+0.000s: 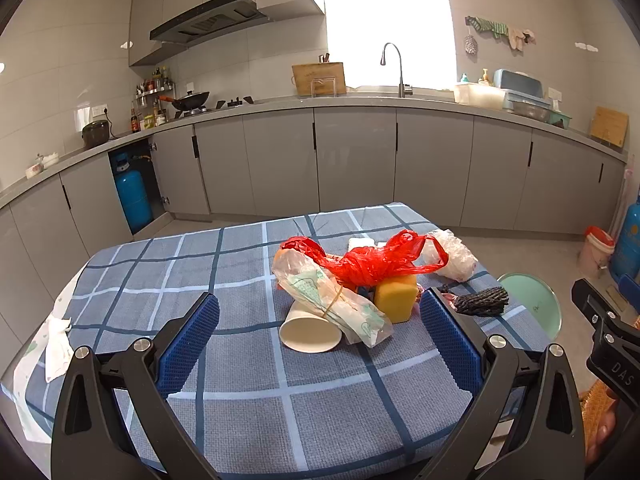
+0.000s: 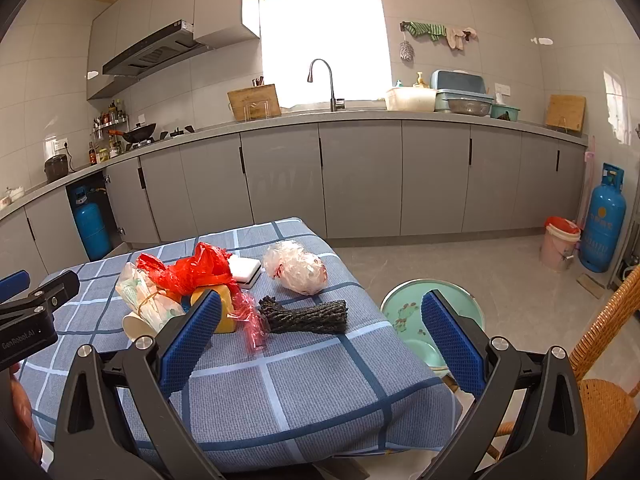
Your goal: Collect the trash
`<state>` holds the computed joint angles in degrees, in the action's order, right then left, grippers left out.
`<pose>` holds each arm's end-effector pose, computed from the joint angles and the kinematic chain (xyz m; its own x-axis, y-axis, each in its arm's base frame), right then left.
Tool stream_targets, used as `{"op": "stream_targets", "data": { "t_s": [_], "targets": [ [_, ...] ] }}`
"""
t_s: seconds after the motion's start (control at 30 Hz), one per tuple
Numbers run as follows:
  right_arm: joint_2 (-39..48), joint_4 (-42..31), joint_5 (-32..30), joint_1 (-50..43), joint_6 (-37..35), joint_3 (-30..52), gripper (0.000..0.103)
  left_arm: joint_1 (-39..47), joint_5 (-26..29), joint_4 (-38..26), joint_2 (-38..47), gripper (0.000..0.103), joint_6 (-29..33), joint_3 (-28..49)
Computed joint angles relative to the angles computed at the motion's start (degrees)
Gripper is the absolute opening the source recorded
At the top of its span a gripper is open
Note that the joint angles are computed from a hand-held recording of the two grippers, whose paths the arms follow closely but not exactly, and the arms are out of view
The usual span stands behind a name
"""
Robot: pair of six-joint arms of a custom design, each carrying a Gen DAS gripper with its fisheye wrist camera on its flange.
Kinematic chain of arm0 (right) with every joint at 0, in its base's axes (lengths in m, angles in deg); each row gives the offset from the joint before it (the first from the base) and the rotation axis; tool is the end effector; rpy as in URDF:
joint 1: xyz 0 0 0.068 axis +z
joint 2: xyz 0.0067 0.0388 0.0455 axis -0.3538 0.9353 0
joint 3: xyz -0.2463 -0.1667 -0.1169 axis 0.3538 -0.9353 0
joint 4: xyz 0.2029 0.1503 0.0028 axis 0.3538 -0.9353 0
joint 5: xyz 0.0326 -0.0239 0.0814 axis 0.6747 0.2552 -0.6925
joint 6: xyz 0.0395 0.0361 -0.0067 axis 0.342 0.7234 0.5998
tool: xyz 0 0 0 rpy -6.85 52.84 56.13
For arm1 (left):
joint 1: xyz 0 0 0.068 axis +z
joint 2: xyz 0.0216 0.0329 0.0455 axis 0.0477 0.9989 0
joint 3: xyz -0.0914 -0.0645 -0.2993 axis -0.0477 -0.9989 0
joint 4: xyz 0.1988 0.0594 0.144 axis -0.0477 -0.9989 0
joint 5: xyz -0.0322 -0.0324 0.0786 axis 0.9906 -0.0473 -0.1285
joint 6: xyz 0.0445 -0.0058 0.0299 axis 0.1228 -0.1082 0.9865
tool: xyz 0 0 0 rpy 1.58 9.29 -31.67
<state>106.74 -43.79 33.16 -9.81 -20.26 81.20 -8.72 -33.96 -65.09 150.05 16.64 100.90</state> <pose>0.3068 0.0596 0.2789 -0.4011 0.0050 -0.9160 -0.1668 0.9829 0.0784 0.2716 -0.0379 0.3077 -0.4571 -0.0952 -0.8843 -0.3203 0.9452 0.0638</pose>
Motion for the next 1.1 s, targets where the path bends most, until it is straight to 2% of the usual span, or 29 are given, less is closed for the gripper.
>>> {"op": "stream_targets", "data": {
  "t_s": [1.1],
  "targets": [
    [-0.25,-0.14,-0.26,-0.21,0.11,-0.18,0.098,-0.39,-0.93,-0.14,-0.48,0.099,0.08,0.35]
  ]
}}
